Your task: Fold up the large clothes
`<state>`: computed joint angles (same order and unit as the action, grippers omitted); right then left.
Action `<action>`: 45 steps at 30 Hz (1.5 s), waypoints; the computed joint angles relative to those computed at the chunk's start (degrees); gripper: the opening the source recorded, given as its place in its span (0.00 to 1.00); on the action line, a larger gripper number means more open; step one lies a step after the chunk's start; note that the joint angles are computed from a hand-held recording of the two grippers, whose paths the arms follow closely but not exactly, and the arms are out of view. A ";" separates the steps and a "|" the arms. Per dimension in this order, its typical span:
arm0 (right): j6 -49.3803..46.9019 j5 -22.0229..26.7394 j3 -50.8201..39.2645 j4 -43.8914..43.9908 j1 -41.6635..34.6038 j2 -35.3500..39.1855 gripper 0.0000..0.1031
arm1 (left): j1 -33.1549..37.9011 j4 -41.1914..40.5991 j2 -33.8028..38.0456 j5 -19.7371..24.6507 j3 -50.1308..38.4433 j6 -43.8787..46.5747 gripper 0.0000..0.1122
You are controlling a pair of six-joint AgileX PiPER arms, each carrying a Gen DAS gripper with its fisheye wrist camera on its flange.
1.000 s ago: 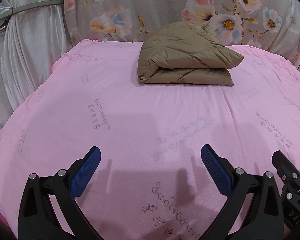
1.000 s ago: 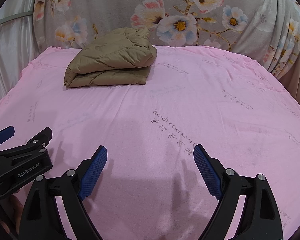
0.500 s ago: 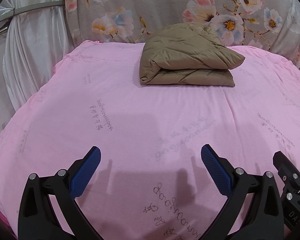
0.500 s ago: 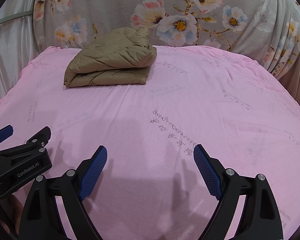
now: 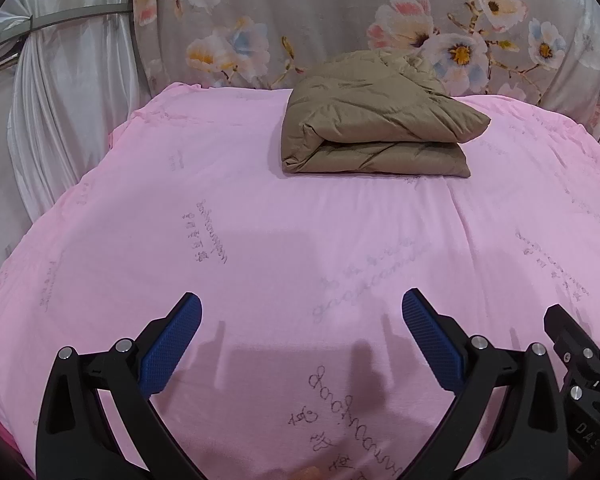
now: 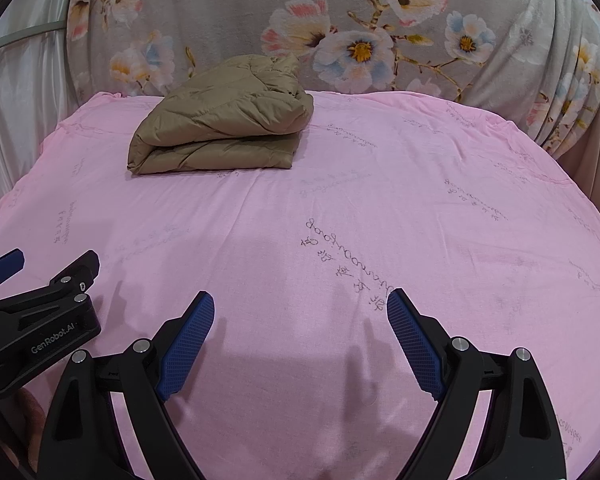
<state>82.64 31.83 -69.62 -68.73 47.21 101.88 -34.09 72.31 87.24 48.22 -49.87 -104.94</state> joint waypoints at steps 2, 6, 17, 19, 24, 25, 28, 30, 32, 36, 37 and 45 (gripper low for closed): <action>-0.42 0.32 -0.18 0.37 0.01 0.08 0.83 | -0.53 0.19 0.20 0.53 -0.12 -0.41 0.87; -0.81 0.79 -0.25 0.65 0.16 0.41 0.83 | -0.32 0.43 0.56 0.49 -0.42 -0.04 0.87; -1.15 0.85 -0.09 0.49 0.27 0.38 0.83 | -1.19 0.98 1.16 0.45 -0.43 -0.68 0.87; -1.68 0.63 -0.17 0.56 0.16 0.36 0.83 | -1.02 0.65 1.32 0.26 -0.54 -0.56 0.87; -1.54 0.43 0.18 0.25 0.09 0.17 0.83 | -1.01 -0.58 1.99 0.71 -1.34 0.39 0.87; -1.52 0.38 0.23 0.21 0.07 0.13 0.83 | -0.93 -0.61 1.98 0.59 -1.29 0.39 0.87; -1.60 0.37 0.20 0.20 0.03 0.17 0.83 | -0.85 -0.52 1.92 0.60 -1.16 0.17 0.87; -1.47 0.36 0.43 0.09 0.04 0.01 0.83 | -1.02 -0.57 1.99 0.92 -1.23 0.06 0.87; -1.51 0.35 0.29 0.13 0.03 0.10 0.83 | -1.17 -0.58 2.02 1.26 -1.25 -0.19 0.87; -1.55 0.24 0.42 0.10 -0.05 0.00 0.83 | -1.19 -0.63 1.96 1.25 -1.18 -0.33 0.87; -1.66 0.21 0.25 0.17 -0.09 0.11 0.83 | -1.22 -0.63 2.03 1.39 -1.23 -0.32 0.87; -1.91 -0.09 0.45 0.23 -0.36 -0.07 0.83 | -1.59 -0.16 1.78 1.46 -0.81 -0.77 0.87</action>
